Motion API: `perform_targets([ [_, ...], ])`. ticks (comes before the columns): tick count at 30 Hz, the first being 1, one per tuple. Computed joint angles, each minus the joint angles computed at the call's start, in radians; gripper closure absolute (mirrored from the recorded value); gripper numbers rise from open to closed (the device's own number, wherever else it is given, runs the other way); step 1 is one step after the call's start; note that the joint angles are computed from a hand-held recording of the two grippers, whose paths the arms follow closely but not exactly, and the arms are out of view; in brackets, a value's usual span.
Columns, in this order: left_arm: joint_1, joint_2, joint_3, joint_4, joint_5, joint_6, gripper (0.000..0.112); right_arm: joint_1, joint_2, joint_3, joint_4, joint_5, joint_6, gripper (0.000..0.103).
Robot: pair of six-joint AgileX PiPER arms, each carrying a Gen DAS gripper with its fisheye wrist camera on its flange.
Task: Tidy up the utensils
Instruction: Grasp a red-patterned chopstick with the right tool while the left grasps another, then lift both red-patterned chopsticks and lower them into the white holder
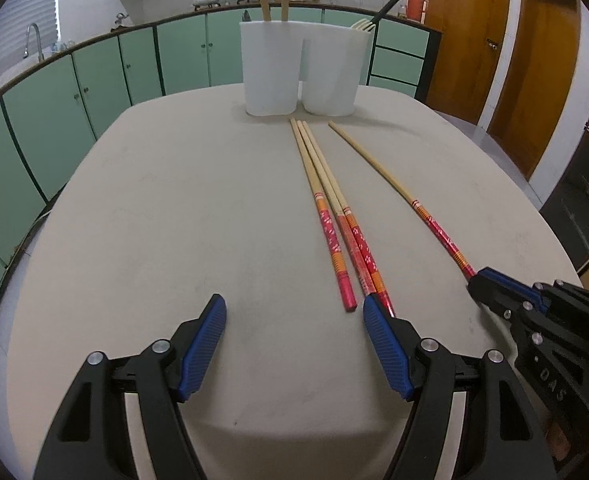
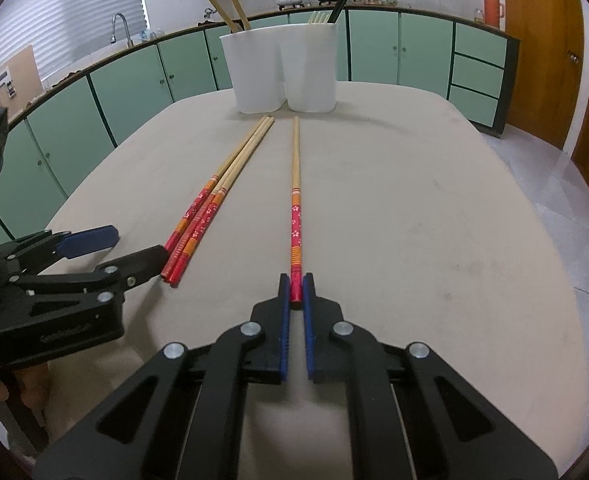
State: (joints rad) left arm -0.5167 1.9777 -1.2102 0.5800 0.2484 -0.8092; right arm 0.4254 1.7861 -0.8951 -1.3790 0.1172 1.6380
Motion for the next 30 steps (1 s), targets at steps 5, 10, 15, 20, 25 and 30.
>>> perform_targets([
  [5, -0.013, 0.016, -0.029, 0.006, 0.013, -0.011, 0.053, 0.001, -0.001, 0.002, -0.019, 0.000, 0.021, 0.098],
  [10, -0.019, 0.015, -0.024, 0.074, 0.008, -0.079, 0.075, -0.005, -0.004, 0.011, -0.119, -0.012, 0.123, 0.098],
  [15, -0.010, 0.013, -0.017, 0.033, -0.019, -0.059, 0.107, -0.008, -0.007, 0.017, -0.171, -0.015, 0.174, 0.098],
  [20, -0.002, -0.008, -0.002, 0.058, -0.036, -0.090, 0.107, -0.008, -0.019, 0.016, -0.084, -0.008, 0.079, 0.098],
  [25, -0.002, -0.078, 0.028, 0.213, -0.031, -0.229, 0.107, 0.004, -0.065, 0.024, -0.162, 0.031, 0.124, 0.098],
  [30, -0.004, -0.164, 0.044, 0.378, -0.017, -0.365, 0.107, -0.012, -0.130, 0.022, -0.144, 0.029, 0.074, 0.098],
])
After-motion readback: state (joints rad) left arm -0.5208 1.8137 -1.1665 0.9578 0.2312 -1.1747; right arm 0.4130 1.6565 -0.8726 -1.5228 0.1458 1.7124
